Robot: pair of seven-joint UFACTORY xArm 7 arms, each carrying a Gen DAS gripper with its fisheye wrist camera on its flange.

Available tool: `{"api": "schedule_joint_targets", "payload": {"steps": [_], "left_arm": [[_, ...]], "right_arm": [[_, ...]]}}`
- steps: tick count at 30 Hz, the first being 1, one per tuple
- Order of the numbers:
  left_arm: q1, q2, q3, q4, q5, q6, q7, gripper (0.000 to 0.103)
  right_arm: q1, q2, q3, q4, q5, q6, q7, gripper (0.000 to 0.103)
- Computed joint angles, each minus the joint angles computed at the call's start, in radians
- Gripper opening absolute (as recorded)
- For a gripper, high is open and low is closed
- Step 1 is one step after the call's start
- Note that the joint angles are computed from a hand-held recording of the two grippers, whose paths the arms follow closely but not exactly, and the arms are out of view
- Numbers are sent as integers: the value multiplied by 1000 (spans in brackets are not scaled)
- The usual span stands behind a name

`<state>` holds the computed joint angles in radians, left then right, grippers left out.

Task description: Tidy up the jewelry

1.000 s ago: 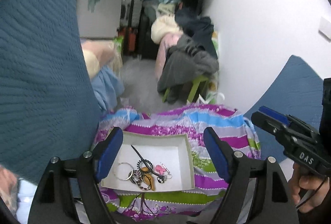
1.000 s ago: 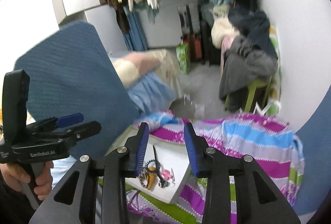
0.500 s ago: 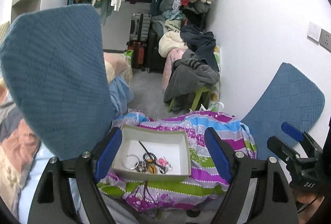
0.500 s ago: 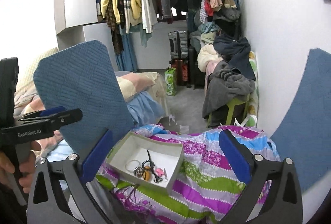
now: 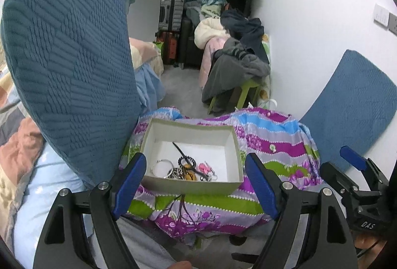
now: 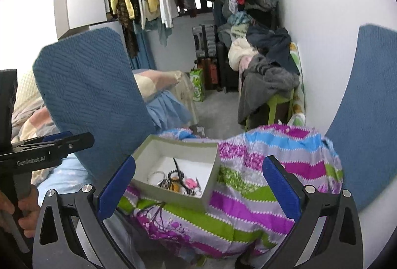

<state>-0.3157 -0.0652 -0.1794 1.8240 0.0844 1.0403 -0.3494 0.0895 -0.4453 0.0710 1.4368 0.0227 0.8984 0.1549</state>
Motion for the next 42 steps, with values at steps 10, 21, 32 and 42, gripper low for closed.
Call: {"api": "schedule_joint_targets", "payload": {"steps": [10,21,32,42], "left_arm": [[16,-45,5,-144,-15,-57,0,82],[20,-45,0,-156,-3,-68,-11,82],[16,-32,-1,-148,-5,-69,-14,82],[9,-31,-1,-152,-14,-75,-9,82]], "right_arm": [[-3,-41,9,-114,-16,-23,14,103],[-5,-46,8,-130,-20,-25,24,103],[-12,-37,9,-124,-33,-17,27,103],[-19,-44,14,-138,-49,-23,40,103]]}}
